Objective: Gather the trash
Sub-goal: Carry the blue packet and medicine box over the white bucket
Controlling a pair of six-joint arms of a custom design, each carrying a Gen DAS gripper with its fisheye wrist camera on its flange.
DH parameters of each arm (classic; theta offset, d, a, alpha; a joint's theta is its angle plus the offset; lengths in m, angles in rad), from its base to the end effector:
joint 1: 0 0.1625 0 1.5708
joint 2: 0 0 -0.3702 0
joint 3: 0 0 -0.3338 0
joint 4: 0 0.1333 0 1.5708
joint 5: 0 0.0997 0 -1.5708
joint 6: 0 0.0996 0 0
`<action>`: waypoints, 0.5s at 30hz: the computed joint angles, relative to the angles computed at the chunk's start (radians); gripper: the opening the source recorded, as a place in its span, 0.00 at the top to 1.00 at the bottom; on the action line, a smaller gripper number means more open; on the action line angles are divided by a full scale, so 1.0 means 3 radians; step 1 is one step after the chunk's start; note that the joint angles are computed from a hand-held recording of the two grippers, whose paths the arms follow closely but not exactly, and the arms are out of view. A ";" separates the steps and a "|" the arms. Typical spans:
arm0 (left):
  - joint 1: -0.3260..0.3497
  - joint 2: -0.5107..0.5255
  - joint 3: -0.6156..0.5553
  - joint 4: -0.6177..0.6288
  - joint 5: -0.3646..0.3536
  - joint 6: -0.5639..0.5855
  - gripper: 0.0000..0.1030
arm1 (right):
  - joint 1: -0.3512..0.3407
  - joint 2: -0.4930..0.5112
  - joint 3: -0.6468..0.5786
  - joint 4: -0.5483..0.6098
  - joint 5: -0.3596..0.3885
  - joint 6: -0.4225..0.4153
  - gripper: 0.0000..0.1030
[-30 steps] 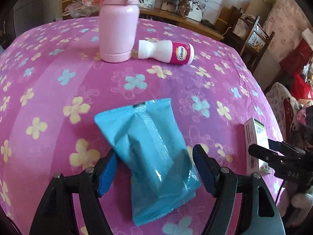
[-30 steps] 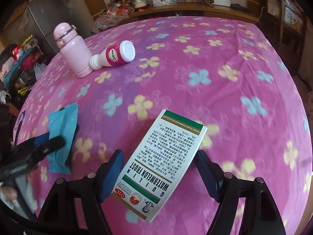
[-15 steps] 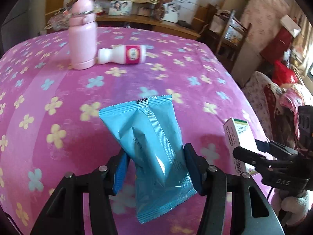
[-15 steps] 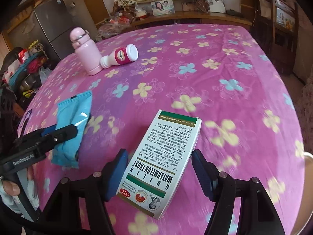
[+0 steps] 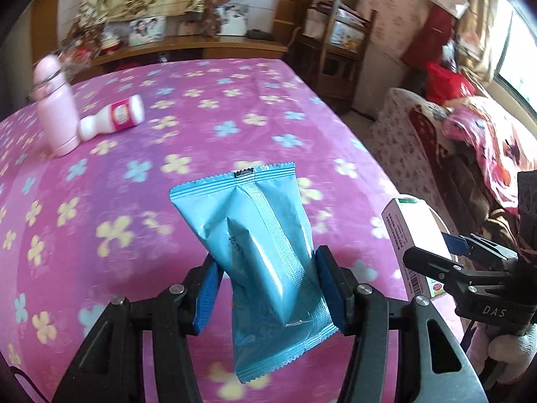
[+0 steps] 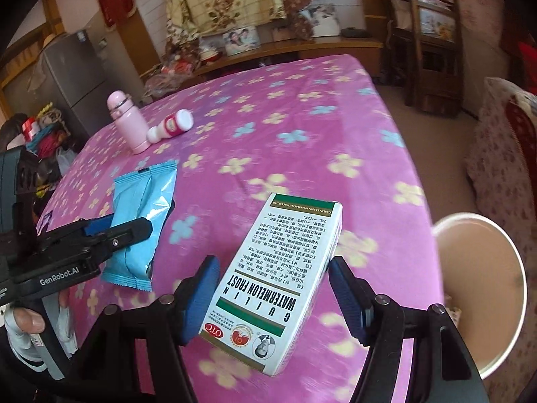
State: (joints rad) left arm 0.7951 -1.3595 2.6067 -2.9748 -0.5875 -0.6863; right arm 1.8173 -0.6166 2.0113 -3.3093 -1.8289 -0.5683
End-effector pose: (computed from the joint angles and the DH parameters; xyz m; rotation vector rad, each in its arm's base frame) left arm -0.0493 -0.3591 0.1690 0.0062 2.3300 -0.9684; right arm 0.2234 -0.4458 -0.0091 1.0528 -2.5990 0.4221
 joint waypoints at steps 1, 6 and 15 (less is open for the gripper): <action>-0.0022 0.0089 -0.0043 -0.0034 -0.0018 0.0019 0.45 | -0.0031 -0.0038 0.0034 -0.0032 0.0003 -0.0011 0.32; -0.0129 0.0466 -0.0242 -0.0128 -0.0039 0.0096 0.45 | -0.0212 -0.0271 0.0217 -0.0176 0.0013 -0.0058 0.32; -0.0131 0.0982 -0.0575 -0.0311 -0.0158 0.0278 0.45 | -0.0538 -0.0542 0.0326 -0.0127 0.0034 -0.0051 0.42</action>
State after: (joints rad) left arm 0.7559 -1.0650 2.4341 -3.0680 -0.6350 -0.6030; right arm 1.6559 -0.7791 2.1091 -3.3475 -1.8188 -0.5836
